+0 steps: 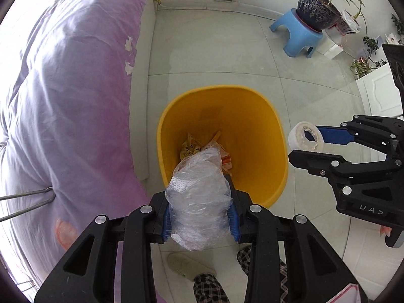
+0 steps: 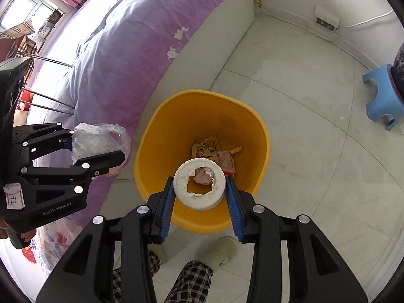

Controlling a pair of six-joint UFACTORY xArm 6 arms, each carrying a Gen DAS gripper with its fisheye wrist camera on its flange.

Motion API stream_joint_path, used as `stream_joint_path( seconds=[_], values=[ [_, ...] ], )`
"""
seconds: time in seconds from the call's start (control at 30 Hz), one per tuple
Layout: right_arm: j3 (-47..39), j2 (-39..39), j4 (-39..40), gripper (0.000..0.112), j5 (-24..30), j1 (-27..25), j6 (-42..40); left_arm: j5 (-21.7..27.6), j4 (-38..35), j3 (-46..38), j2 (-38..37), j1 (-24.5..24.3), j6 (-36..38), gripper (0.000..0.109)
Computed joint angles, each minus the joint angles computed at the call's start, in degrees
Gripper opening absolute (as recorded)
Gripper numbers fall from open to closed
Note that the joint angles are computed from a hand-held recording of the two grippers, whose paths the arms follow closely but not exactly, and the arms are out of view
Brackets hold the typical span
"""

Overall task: Collect trash
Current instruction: 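Open both tools to drop the tape roll and bag into the wastebasket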

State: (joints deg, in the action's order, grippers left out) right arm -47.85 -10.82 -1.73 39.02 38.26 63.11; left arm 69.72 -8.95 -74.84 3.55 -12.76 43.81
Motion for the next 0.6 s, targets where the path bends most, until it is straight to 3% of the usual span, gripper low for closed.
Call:
stream_joint_path(
  seconds=[0.07, 0.13, 0.6],
  values=[
    [0.1, 0.2, -0.1, 0.062, -0.4, -0.2, -0.4, -0.5, 0.0, 0.5, -0.3, -0.3, -0.2, 0.043],
    [-0.2, 0.1, -1.5, 0.063, 0.5, 0.0, 0.0, -1.2, 0.1, 1.0, -0.5, -0.4, -0.5, 0.066],
    [-0.8, -4.8, -4.9, 0.063, 5.8, -0.2, 3.7, 0.9, -0.1, -1.0, -1.6, -0.3, 0.5, 0.067]
  ],
)
